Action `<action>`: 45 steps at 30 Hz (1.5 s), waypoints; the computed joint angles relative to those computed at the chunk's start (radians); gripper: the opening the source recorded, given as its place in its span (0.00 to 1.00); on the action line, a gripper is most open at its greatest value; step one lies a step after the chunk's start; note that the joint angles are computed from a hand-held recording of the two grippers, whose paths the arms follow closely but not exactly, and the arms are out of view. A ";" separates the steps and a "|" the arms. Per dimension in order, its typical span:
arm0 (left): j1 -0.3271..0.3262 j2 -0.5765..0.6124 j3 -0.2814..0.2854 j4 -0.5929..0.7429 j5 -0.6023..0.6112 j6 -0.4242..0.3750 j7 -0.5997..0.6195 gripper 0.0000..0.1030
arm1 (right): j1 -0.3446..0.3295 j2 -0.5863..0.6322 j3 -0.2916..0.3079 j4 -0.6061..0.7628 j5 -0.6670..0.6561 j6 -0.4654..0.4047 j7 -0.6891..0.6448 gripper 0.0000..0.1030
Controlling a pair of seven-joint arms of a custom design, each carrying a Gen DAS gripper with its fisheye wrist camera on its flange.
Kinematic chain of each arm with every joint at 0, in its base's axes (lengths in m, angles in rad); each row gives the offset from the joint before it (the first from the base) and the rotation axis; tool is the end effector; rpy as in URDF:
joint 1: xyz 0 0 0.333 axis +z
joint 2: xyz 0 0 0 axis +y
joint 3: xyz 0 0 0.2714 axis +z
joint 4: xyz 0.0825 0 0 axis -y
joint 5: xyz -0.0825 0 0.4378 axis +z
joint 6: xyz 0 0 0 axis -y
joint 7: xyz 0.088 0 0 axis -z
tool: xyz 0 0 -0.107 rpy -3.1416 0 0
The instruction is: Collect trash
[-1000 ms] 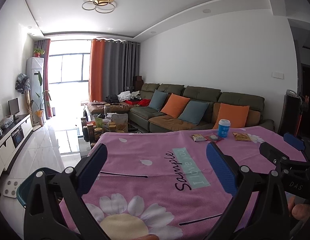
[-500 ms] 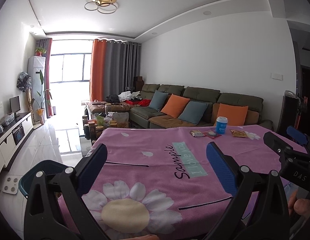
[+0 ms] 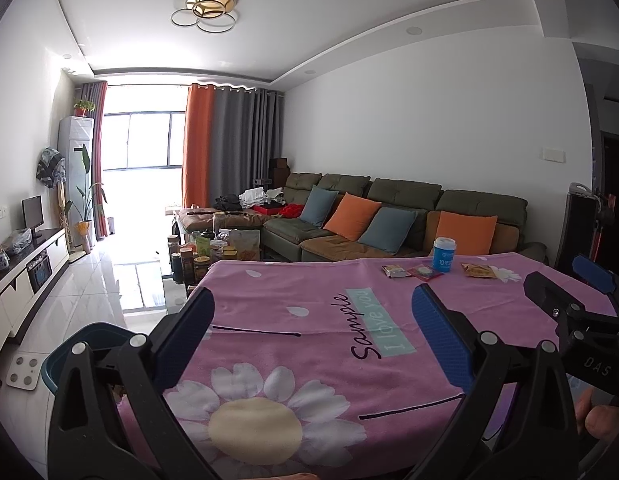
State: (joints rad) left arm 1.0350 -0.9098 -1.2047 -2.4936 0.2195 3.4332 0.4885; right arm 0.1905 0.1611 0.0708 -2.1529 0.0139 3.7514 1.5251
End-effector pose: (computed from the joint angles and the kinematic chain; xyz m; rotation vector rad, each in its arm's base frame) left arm 0.5111 -0.1601 0.4563 -1.4418 1.2126 -1.0524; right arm 0.6007 0.1570 0.4254 -1.4427 1.0888 -0.9826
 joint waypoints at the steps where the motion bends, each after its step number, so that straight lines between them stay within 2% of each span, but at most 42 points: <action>1: 0.004 0.007 0.001 0.009 0.003 -0.003 0.003 0.95 | -0.001 -0.001 0.000 -0.001 -0.002 -0.003 0.000 0.93; 24: 0.005 0.008 -0.001 0.015 0.006 -0.008 0.008 0.95 | -0.001 -0.017 -0.001 -0.013 -0.009 -0.027 0.014 0.93; 45: 0.012 0.030 -0.006 0.008 -0.017 0.034 0.045 0.95 | 0.001 -0.012 0.000 -0.009 0.005 -0.032 0.010 0.93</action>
